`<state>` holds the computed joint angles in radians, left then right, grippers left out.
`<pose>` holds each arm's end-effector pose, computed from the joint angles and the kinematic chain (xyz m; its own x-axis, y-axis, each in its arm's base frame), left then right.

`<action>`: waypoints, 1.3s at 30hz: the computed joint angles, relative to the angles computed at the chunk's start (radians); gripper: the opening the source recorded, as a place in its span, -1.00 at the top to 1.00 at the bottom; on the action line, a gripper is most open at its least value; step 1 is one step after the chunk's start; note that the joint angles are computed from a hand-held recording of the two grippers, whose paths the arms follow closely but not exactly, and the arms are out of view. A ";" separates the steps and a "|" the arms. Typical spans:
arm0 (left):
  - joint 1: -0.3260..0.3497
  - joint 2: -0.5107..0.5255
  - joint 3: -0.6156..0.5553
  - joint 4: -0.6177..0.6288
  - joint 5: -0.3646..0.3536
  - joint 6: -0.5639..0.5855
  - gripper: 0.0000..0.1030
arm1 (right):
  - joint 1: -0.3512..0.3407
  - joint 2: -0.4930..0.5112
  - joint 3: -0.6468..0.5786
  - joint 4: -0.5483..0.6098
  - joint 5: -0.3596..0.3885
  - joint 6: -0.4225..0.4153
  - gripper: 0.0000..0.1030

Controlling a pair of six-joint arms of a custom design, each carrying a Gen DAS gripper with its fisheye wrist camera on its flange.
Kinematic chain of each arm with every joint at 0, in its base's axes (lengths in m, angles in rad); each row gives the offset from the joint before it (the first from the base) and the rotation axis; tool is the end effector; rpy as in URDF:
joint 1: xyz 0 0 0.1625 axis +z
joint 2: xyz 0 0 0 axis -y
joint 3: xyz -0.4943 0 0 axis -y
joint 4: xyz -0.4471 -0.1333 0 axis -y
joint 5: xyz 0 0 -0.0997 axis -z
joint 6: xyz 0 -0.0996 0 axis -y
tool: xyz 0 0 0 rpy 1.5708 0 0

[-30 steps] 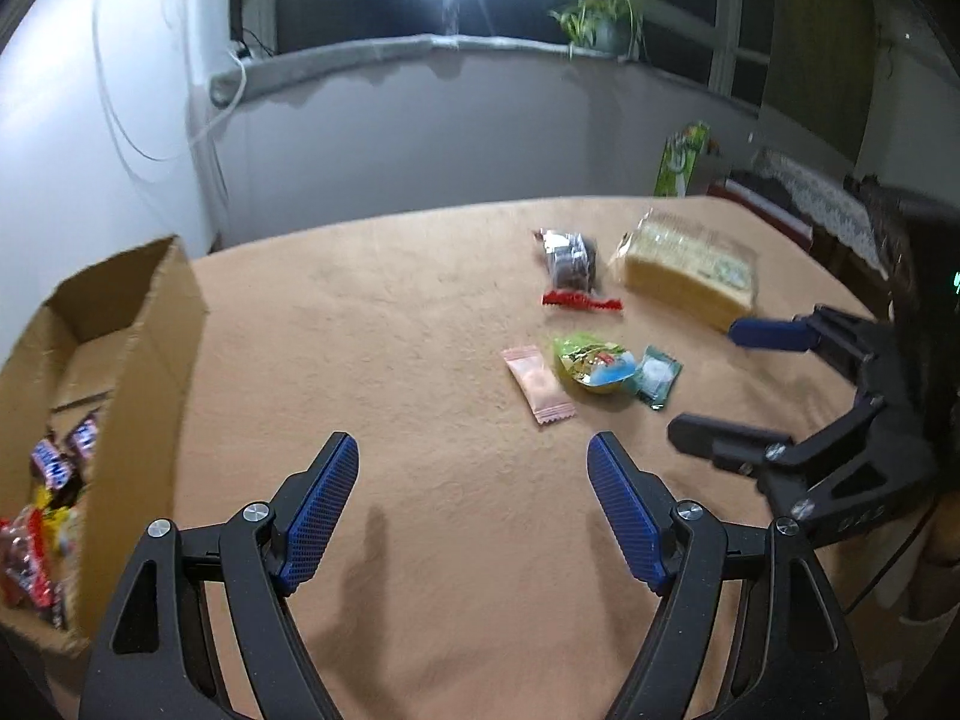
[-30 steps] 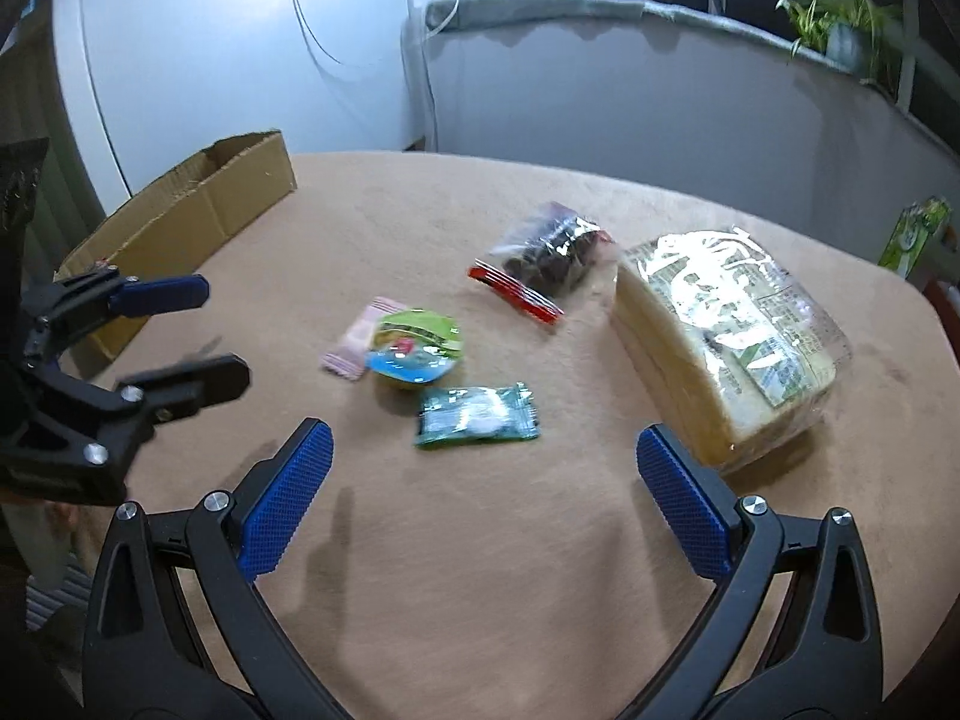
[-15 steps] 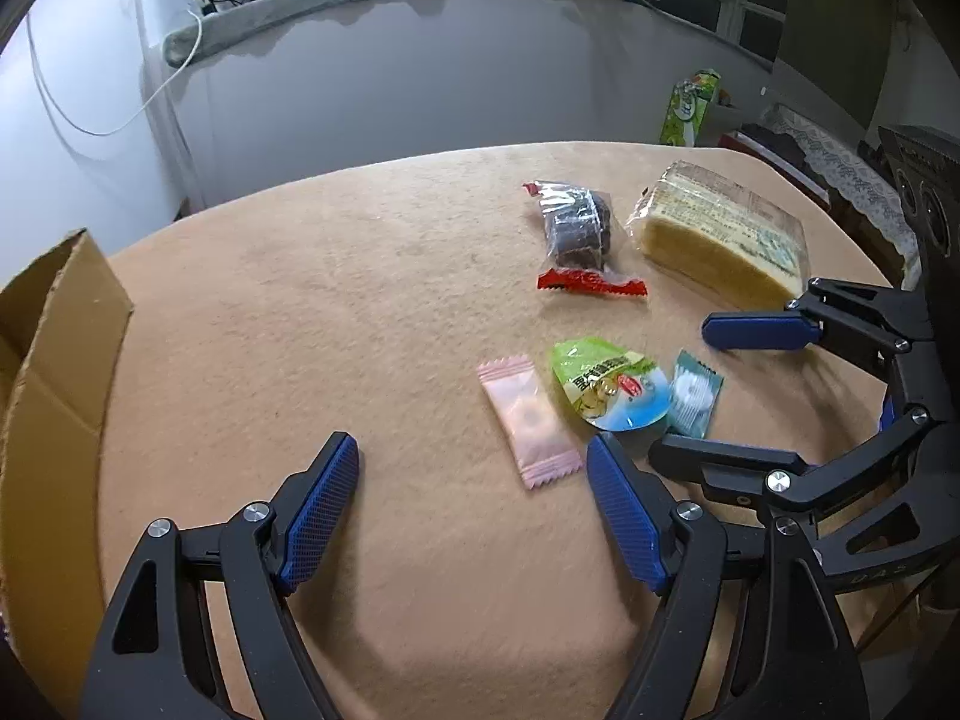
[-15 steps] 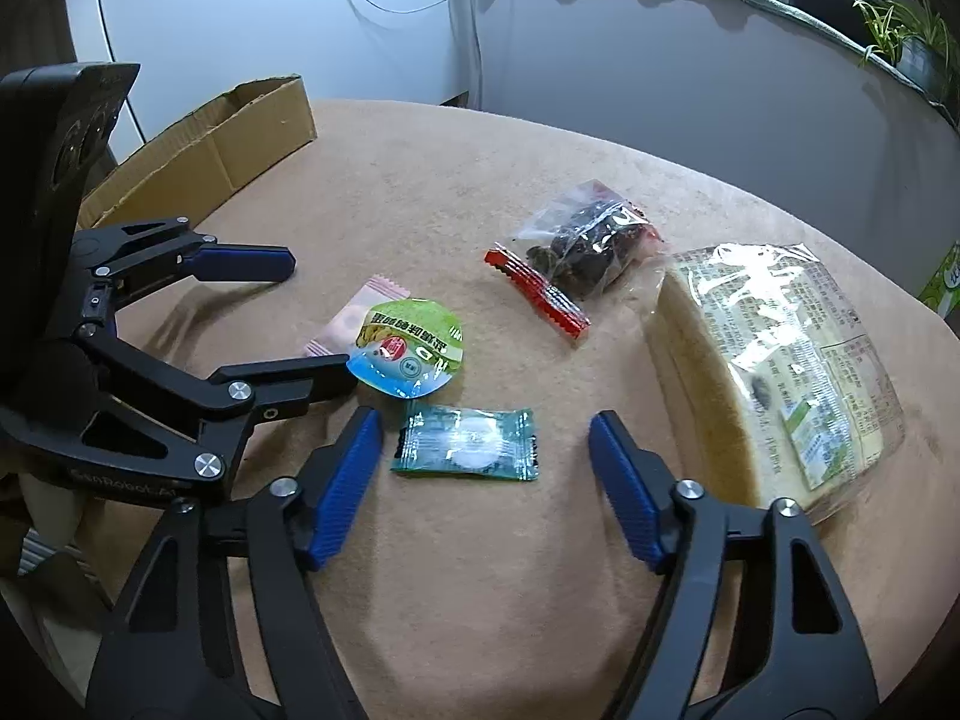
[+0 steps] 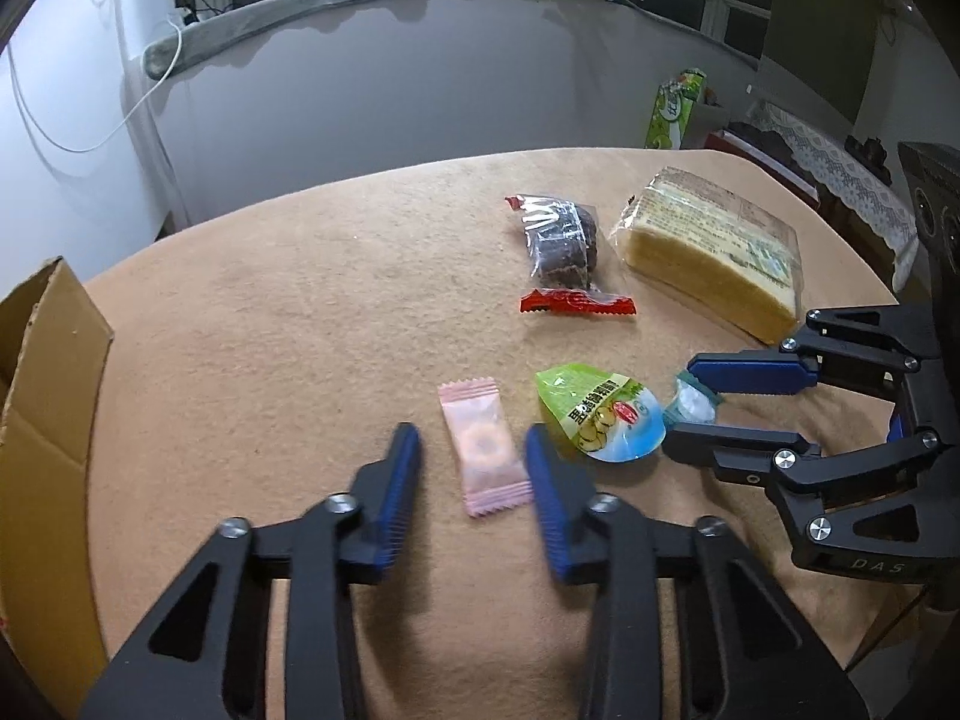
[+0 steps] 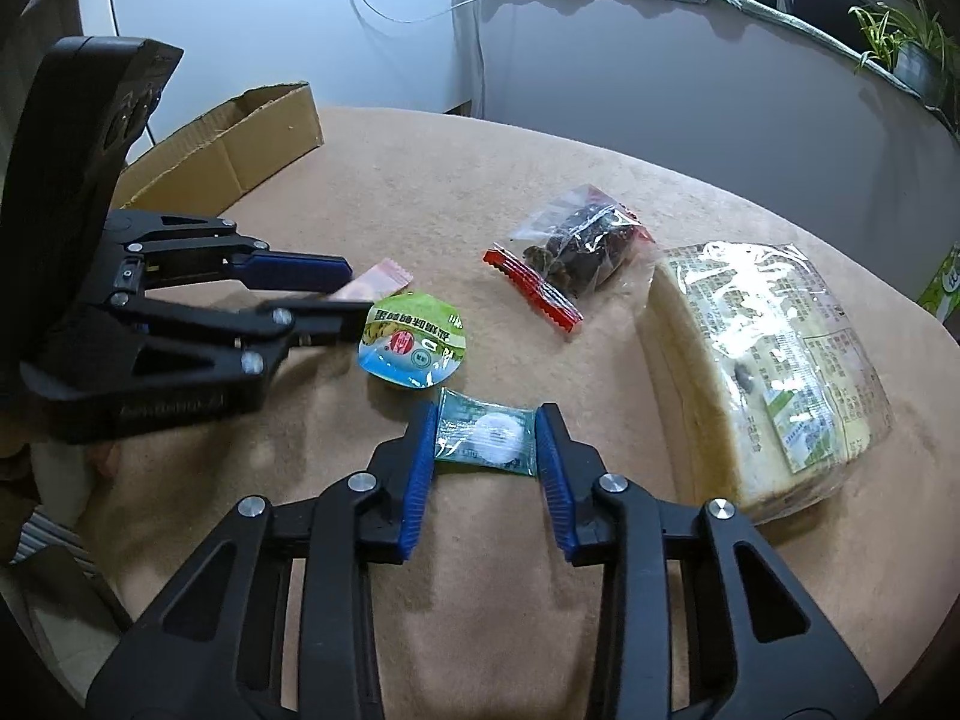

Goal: Organize snacks
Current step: 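Grasp the green mint candy with the right gripper while the left gripper grasps the pink candy, then carry both held candies over the cardboard box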

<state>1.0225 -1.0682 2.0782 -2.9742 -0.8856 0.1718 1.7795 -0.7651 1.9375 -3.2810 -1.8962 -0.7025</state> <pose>-0.1439 -0.6123 0.1840 -0.6933 0.3284 -0.6414 0.6089 0.7430 -0.2778 0.2368 -0.6285 0.0628 -0.6184 -0.5704 0.5405 -0.7567 0.6179 -0.2136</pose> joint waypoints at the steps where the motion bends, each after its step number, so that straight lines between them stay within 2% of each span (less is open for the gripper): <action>1: 0.002 -0.002 0.000 0.000 -0.005 0.001 0.56 | 0.000 -0.001 0.004 -0.005 0.000 0.000 0.33; 2: 0.005 -0.006 0.000 0.002 -0.013 -0.001 0.63 | 0.000 -0.001 0.006 -0.010 0.001 0.001 0.34; 11: 0.021 -0.019 0.004 -0.019 -0.057 0.001 0.63 | -0.003 -0.012 0.044 -0.074 0.008 0.018 0.34; 26: -0.019 -0.097 0.103 -0.176 -0.069 0.029 0.63 | 0.006 -0.047 0.130 -0.245 0.023 0.073 0.34; 35: -0.051 -0.169 0.155 -0.251 -0.074 0.046 0.63 | 0.059 -0.053 0.135 -0.298 0.005 0.052 0.34; 39: -0.062 -0.205 0.181 -0.289 -0.054 0.053 0.63 | 0.092 -0.037 0.118 -0.302 0.002 0.037 0.34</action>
